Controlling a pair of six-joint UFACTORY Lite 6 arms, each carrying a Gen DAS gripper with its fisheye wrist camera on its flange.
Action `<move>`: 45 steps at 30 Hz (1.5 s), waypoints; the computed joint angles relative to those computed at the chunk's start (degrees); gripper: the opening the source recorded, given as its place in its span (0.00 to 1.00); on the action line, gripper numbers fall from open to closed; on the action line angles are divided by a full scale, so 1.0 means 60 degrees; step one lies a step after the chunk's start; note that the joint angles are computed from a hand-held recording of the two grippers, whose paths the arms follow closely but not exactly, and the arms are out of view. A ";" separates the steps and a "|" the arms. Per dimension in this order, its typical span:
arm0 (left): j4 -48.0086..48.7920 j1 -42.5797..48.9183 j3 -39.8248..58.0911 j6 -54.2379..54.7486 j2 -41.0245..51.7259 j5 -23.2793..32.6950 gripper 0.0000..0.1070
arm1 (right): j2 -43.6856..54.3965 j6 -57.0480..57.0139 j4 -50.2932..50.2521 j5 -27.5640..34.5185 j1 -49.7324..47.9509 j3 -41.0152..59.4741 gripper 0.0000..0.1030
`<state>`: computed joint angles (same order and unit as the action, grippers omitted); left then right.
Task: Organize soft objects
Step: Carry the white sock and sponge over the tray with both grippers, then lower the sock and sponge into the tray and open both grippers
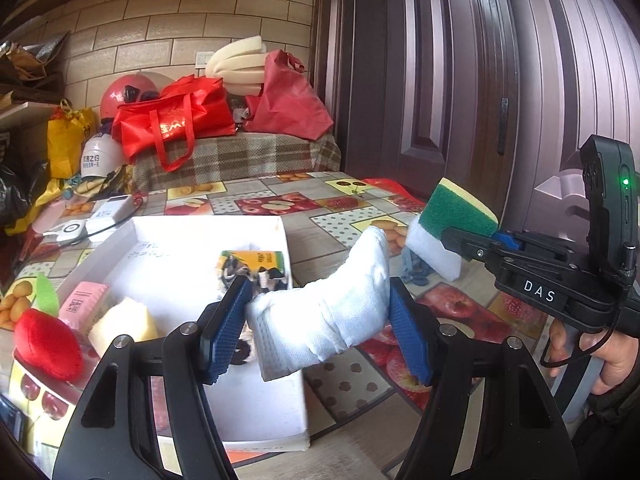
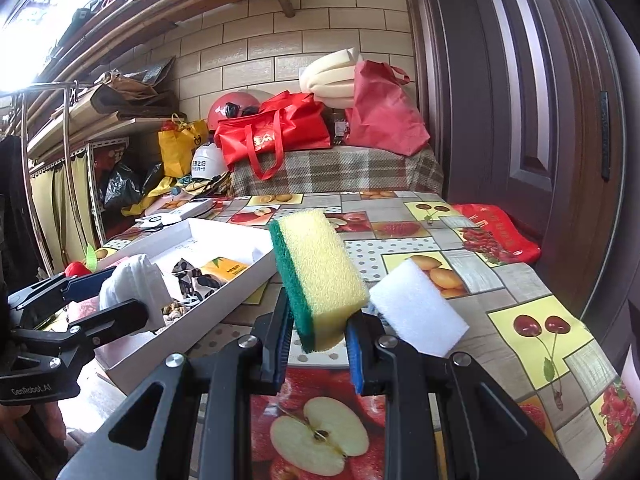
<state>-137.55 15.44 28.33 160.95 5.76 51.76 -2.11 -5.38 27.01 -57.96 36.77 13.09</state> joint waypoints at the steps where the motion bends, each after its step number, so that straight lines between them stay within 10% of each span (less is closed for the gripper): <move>1: -0.0007 0.0098 0.0008 0.0018 0.0016 0.0009 0.64 | 0.0094 -0.0029 0.0038 0.0020 0.0062 0.0104 0.23; 36: -0.1640 0.2226 0.0240 0.0882 0.0698 0.1326 0.64 | 0.2350 -0.0583 0.0061 0.0813 0.0912 0.2673 0.24; 45: -0.1350 0.2566 0.1823 -0.0198 0.1577 0.0136 0.64 | 0.2973 -0.0805 0.0092 0.1146 0.1079 0.3550 0.24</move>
